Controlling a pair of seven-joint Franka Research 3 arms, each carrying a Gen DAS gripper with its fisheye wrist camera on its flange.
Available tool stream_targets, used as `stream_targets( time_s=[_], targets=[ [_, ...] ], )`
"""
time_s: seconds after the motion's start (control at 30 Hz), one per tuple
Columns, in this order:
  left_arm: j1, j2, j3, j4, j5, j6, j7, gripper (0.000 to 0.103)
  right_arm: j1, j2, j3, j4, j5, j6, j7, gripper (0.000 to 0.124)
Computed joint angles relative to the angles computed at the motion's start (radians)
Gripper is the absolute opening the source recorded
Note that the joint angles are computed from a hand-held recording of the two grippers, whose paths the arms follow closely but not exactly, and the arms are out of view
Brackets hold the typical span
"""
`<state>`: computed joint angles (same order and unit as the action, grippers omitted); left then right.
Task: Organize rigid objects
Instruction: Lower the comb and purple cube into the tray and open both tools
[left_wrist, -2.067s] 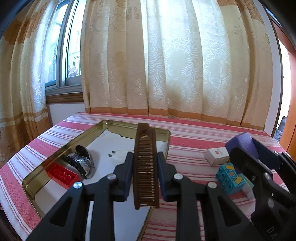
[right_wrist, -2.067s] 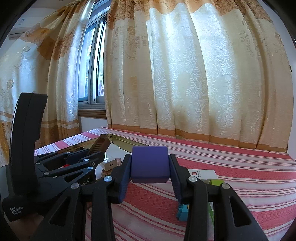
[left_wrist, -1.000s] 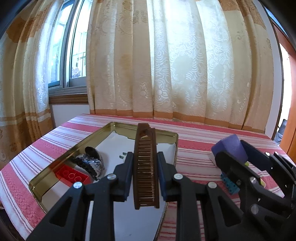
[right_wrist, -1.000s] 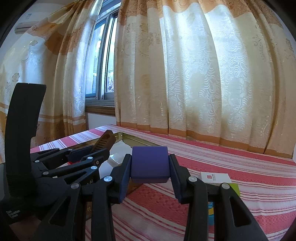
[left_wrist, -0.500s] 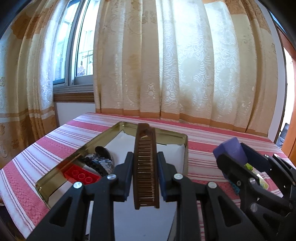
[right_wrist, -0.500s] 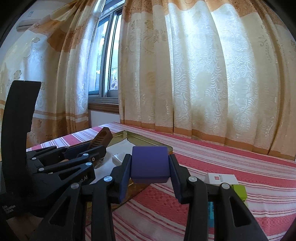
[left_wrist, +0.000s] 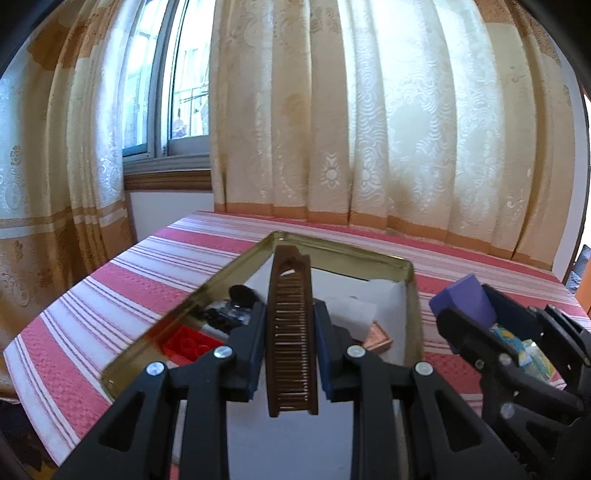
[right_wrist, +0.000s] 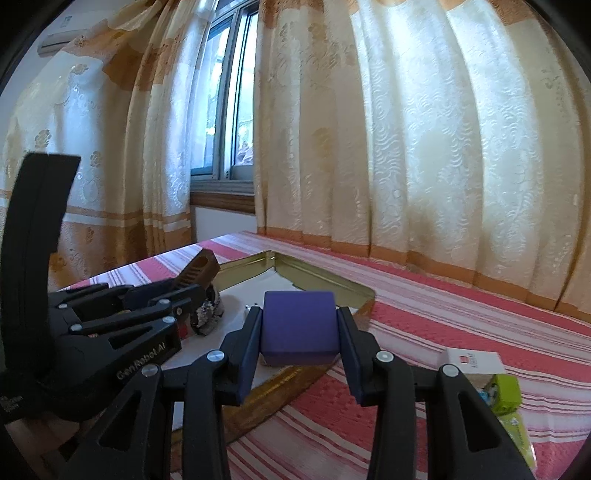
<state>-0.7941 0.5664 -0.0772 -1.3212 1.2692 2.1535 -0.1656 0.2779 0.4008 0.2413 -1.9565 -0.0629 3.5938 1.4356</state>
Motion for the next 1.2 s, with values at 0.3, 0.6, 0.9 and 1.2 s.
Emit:
stream_targets(
  time_s=[0.3, 0.6, 0.9, 1.2],
  targets=[
    [0.072, -0.039, -0.028, -0.038, -0.120, 0.004, 0.117, 0.024, -0.248, 0.116, 0.316, 0.179, -0.179, -0.269, 0.040, 0.043],
    [0.109, -0.042, -0.036, -0.045, -0.224, -0.018, 0.204, 0.024, -0.213, 0.206, 0.348, 0.337, -0.071, -0.511, -0.068, 0.043],
    [0.103, -0.037, -0.030, -0.042, -0.242, -0.043, 0.208, 0.039, -0.111, 0.192, 0.244, 0.353, 0.005, -0.517, -0.135, 0.049],
    [0.069, -0.075, -0.040, -0.077, -0.148, -0.061, 0.105, 0.096, -0.256, 0.087, 0.366, 0.161, 0.170, -0.368, -0.254, 0.065]
  ],
)
